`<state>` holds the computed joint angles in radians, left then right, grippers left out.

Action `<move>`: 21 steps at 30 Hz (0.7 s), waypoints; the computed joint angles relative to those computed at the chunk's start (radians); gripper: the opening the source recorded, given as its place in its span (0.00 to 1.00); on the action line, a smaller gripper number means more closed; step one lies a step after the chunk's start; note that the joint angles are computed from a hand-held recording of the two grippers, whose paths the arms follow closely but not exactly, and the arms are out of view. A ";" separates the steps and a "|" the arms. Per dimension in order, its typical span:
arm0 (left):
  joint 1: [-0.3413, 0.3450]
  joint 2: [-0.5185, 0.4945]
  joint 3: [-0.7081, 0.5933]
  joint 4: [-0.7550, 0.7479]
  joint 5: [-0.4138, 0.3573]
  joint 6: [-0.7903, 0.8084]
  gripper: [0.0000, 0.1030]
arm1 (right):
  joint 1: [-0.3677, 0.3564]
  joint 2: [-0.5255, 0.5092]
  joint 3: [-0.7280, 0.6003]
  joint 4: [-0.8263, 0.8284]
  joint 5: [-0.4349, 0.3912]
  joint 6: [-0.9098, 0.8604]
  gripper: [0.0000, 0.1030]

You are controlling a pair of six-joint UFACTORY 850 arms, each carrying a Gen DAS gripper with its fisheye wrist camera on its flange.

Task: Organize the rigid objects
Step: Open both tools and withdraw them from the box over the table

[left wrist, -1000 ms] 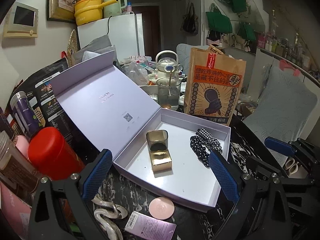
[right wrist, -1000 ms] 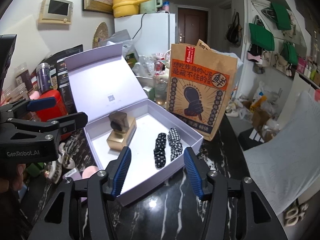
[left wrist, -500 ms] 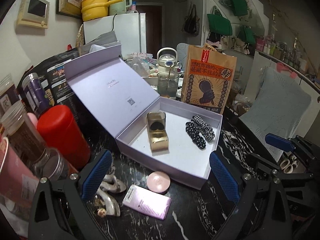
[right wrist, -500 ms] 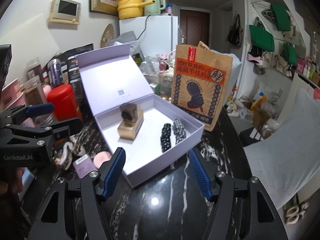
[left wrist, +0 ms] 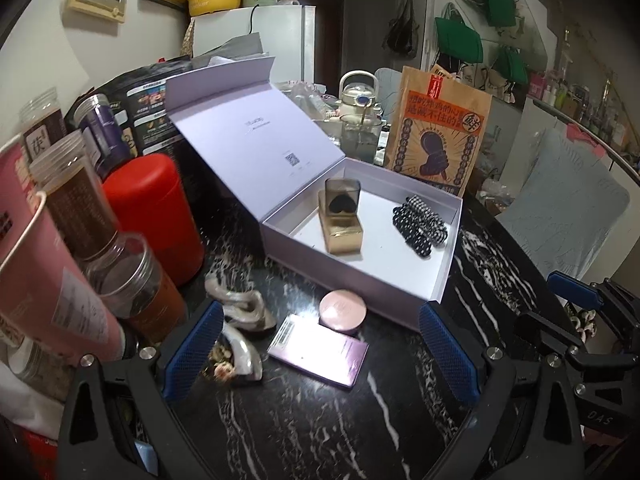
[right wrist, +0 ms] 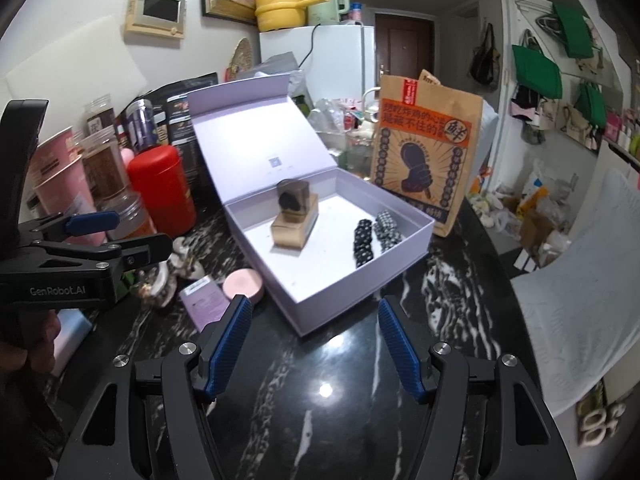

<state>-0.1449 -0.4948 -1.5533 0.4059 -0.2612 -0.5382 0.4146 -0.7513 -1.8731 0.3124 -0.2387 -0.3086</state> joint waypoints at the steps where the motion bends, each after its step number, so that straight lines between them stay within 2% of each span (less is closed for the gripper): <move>1: 0.002 0.005 0.011 0.007 0.002 -0.008 0.97 | 0.001 -0.001 0.001 0.018 -0.004 -0.017 0.65; 8: 0.025 0.017 0.060 -0.020 -0.006 0.003 0.97 | 0.010 -0.022 0.000 0.159 -0.039 -0.148 0.65; 15: 0.033 0.038 0.126 0.251 -0.004 -0.254 0.97 | 0.019 -0.032 0.018 0.289 -0.067 -0.265 0.65; 18: 0.036 0.043 0.141 0.277 -0.008 -0.269 0.97 | 0.020 -0.042 0.016 0.336 -0.087 -0.308 0.65; 21: 0.046 0.049 0.159 0.225 0.014 -0.225 0.97 | 0.021 -0.053 0.009 0.379 -0.106 -0.347 0.65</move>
<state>-0.0990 -0.4459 -1.3940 0.6313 -0.2470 -0.7636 0.4353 -0.8045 -1.8640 0.6914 -0.3445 -0.6555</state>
